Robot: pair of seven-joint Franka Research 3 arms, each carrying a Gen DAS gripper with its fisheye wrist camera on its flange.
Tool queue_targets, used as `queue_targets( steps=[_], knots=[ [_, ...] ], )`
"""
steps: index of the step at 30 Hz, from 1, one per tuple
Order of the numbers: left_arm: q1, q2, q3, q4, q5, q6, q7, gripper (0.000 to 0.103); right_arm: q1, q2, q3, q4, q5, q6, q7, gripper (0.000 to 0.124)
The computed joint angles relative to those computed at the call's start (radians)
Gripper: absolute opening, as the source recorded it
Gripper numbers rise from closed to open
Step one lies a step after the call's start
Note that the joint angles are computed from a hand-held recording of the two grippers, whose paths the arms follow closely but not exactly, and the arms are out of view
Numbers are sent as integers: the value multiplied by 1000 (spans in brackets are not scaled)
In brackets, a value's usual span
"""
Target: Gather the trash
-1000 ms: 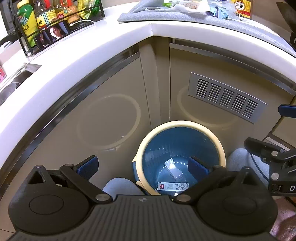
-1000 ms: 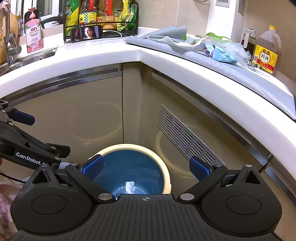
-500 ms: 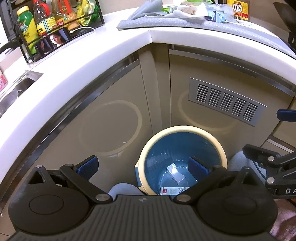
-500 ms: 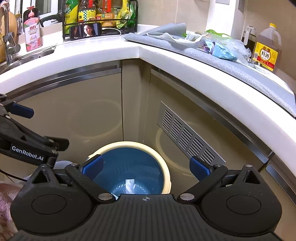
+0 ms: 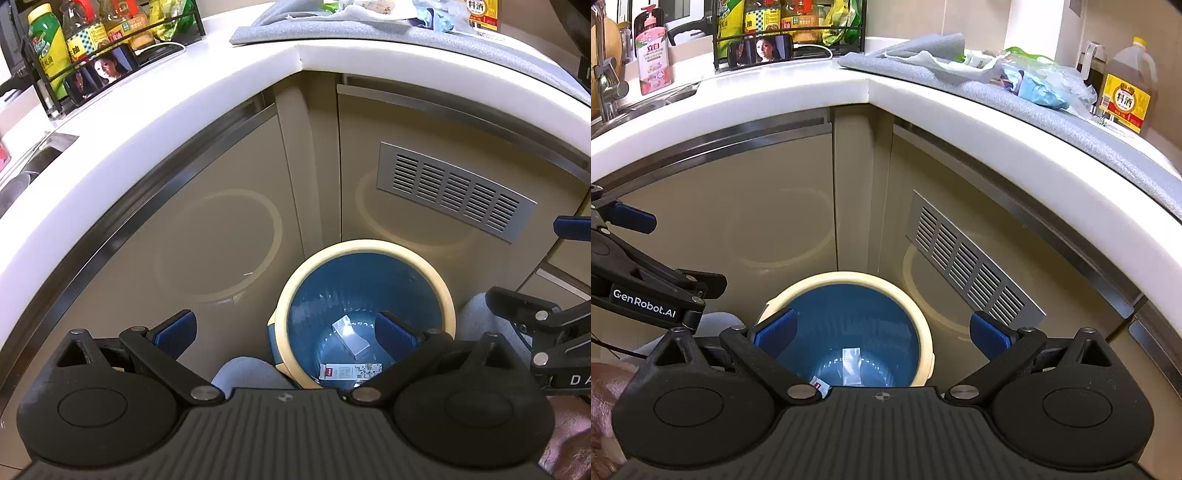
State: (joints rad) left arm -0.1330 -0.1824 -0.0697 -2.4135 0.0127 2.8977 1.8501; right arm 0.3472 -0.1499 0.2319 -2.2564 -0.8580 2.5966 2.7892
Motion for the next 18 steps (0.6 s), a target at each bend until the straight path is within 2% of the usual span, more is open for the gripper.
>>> queue_targets(
  steps=[18],
  knots=[
    [12, 40, -19, 28, 24, -29, -5, 103, 5, 28, -23, 0, 90, 23, -70, 100]
  ],
)
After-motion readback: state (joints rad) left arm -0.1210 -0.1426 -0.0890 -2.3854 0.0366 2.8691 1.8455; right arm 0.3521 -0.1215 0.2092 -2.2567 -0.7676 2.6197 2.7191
